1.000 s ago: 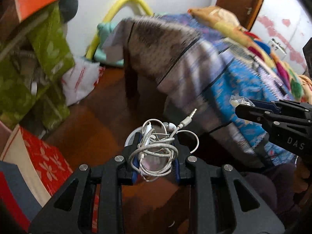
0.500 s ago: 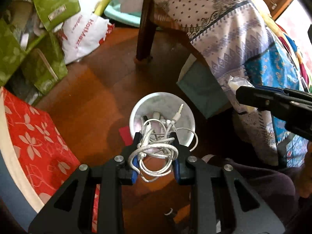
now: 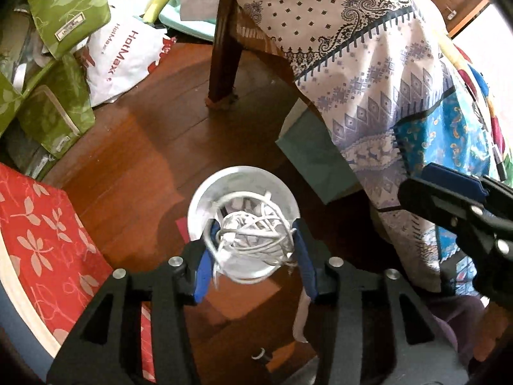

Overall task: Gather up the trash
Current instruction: 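Move both open grippers back over the bed toward the remaining items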

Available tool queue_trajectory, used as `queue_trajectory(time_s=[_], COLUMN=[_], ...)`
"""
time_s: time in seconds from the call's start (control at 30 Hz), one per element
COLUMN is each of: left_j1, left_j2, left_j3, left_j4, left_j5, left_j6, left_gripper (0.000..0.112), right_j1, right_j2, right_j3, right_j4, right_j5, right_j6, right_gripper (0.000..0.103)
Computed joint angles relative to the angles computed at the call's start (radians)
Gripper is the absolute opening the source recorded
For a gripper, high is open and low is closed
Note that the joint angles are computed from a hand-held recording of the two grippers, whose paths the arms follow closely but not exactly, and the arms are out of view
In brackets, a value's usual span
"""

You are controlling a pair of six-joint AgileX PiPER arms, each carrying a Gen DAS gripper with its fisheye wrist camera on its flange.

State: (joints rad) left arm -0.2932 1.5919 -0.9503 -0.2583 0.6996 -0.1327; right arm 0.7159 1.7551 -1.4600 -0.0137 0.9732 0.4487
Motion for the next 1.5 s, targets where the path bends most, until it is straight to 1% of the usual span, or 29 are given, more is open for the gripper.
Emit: queue_trajectory(time_s=[0.07, 0.2, 0.33, 0.5, 0.63, 0.77, 0.9, 1.0, 1.17, 1.27, 1.37, 1.5], left_j1=[0.002, -0.022, -0.051, -0.118, -0.214, -0.337, -0.46, -0.543, -0.644, -0.706, -0.745, -0.775], left_j2=[-0.016, -0.067, -0.124, -0.22, -0.289, -0.306, -0.276, -0.216, -0.088, 0.007, 0.104, 0.249], left_j3=[-0.004, -0.011, -0.032, -0.072, -0.143, -0.244, -0.367, -0.48, -0.663, -0.78, -0.898, -1.076], left_j4=[-0.022, 0.032, 0.096, 0.206, 0.318, 0.433, 0.525, 0.576, 0.602, 0.632, 0.625, 0.595], left_j5=[0.017, 0.041, 0.086, 0.146, 0.213, 0.279, 0.332, 0.369, 0.414, 0.448, 0.469, 0.505], left_j6=[0.018, -0.034, -0.099, -0.215, -0.334, -0.456, -0.551, -0.585, -0.604, -0.604, -0.582, -0.534], left_gripper=[0.045, 0.045, 0.045, 0.045, 0.045, 0.045, 0.045, 0.045, 0.045, 0.045, 0.045, 0.045], right_j1=[0.002, 0.008, 0.01, 0.025, 0.028, 0.032, 0.004, -0.043, -0.186, -0.318, -0.519, -0.87], right_j2=[-0.018, -0.075, -0.133, -0.218, -0.312, -0.394, -0.492, -0.564, -0.682, -0.742, -0.784, -0.809], right_j3=[0.009, 0.041, 0.068, 0.085, 0.104, 0.117, 0.146, 0.163, 0.179, 0.187, 0.195, 0.21], right_j4=[-0.006, -0.025, -0.033, -0.074, -0.12, -0.187, -0.231, -0.237, -0.188, -0.132, -0.017, 0.186], right_j5=[0.002, 0.001, 0.001, 0.015, 0.03, 0.055, 0.084, 0.108, 0.159, 0.18, 0.198, 0.233], right_j6=[0.001, 0.009, 0.022, 0.065, 0.101, 0.147, 0.16, 0.135, 0.024, -0.083, -0.253, -0.549], right_gripper=[0.047, 0.047, 0.047, 0.047, 0.047, 0.047, 0.047, 0.047, 0.047, 0.047, 0.047, 0.047])
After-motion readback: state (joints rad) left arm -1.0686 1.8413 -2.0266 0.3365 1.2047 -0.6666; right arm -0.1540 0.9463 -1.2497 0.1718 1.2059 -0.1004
